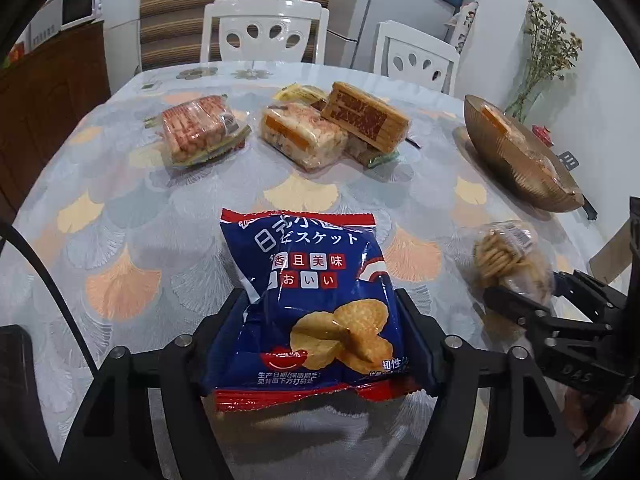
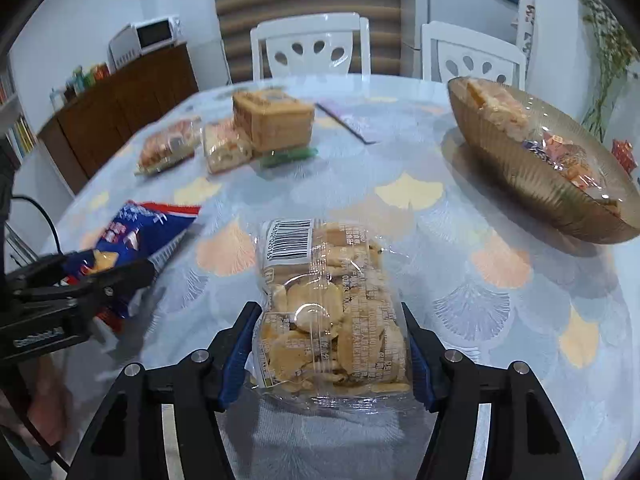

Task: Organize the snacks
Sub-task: 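Carry the blue biscuit bag and cracker bag over the amber bowl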

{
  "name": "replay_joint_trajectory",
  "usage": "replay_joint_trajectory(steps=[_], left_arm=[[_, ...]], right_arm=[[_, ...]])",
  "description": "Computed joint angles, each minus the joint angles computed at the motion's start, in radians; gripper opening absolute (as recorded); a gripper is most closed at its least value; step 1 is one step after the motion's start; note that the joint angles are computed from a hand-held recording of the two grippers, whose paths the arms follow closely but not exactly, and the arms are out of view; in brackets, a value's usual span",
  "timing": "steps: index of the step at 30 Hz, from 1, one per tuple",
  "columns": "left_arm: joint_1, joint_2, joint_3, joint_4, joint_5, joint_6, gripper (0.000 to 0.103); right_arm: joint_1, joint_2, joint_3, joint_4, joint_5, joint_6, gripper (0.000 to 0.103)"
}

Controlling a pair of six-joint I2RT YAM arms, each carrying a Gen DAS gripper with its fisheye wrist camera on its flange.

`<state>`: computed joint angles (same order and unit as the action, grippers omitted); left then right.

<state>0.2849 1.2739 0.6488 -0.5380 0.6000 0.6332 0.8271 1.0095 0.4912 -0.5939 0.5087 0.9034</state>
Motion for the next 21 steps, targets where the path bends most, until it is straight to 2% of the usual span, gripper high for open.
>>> replay_joint_trajectory(steps=[2,6,9,13,16,21], left_arm=[[0.003,-0.035,-0.005,-0.005,0.01,-0.009,0.069],[-0.029,-0.077,0.045,-0.09,0.064,-0.042,0.069],[-0.137,-0.133,0.076,-0.088,0.05,-0.114,0.069],[-0.306,-0.137,0.14,-0.064,0.026,-0.223,0.069],[-0.476,-0.12,0.194,-0.017,-0.038,-0.322,0.069],[-0.691,-0.037,0.29,0.057,-0.119,-0.422,0.069]], right_arm=[[-0.009,-0.085,-0.028,-0.008,-0.012,0.009,0.064],[-0.032,-0.21,-0.04,-0.091,-0.019,0.028,0.064],[-0.057,-0.296,-0.011,-0.196,0.0,0.023,0.064],[-0.116,-0.394,0.057,-0.329,0.036,-0.023,0.064],[-0.27,-0.465,0.119,-0.38,0.006,-0.152,0.063],[-0.808,-0.459,0.208,-0.294,-0.245,-0.527,0.063]])
